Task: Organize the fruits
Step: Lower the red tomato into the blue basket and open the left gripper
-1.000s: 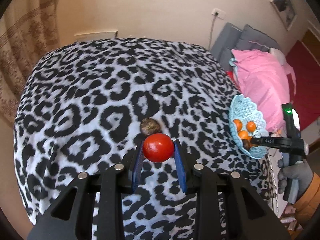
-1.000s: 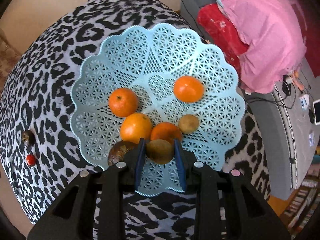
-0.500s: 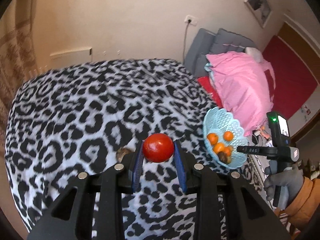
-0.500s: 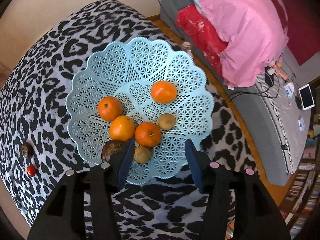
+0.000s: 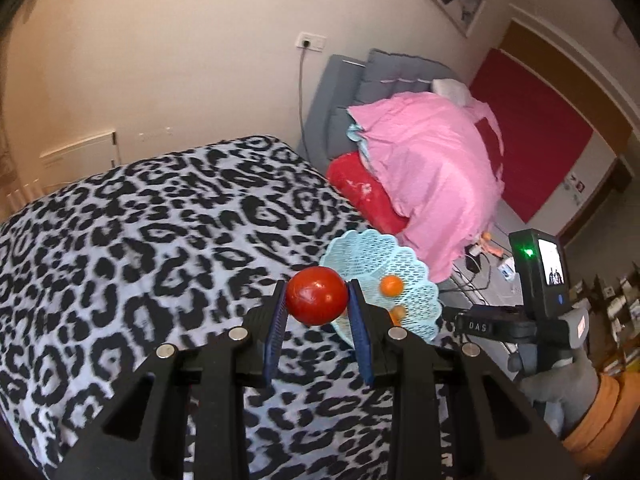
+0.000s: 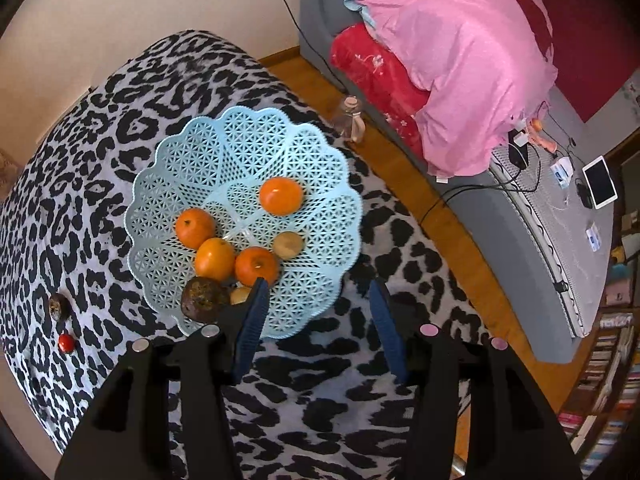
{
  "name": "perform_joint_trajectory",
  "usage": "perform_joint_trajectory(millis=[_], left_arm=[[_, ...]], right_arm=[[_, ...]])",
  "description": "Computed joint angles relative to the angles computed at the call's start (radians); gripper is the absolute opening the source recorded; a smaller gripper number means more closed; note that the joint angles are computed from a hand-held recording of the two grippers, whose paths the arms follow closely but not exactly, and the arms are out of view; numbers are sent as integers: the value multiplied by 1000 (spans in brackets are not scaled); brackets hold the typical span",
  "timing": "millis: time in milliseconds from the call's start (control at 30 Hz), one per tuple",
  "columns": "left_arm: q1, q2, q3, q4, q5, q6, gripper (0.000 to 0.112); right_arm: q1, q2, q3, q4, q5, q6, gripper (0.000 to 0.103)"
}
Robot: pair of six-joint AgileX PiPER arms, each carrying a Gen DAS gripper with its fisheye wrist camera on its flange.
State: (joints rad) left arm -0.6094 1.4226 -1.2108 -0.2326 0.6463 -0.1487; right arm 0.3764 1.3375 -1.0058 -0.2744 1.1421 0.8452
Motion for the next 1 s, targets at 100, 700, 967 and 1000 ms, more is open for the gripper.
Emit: perform_joint_trajectory(millis=[100,700,967,1000], left_arm=[[-34,65,-47,-12,-2,-12,30],[-228,523,-427,110,82,-317,30],[-276,784,-788,187,284,-430,32],[-275,821,-843,185,328,-445,40]], right_arm=[[-13,-20,24,3,-19,-17,53],[-556,-50,197,481,-333,-811,54],[-669,-21,164,649,-338,-1108,54],[-676,-16,163,667,-338,-1137,54]])
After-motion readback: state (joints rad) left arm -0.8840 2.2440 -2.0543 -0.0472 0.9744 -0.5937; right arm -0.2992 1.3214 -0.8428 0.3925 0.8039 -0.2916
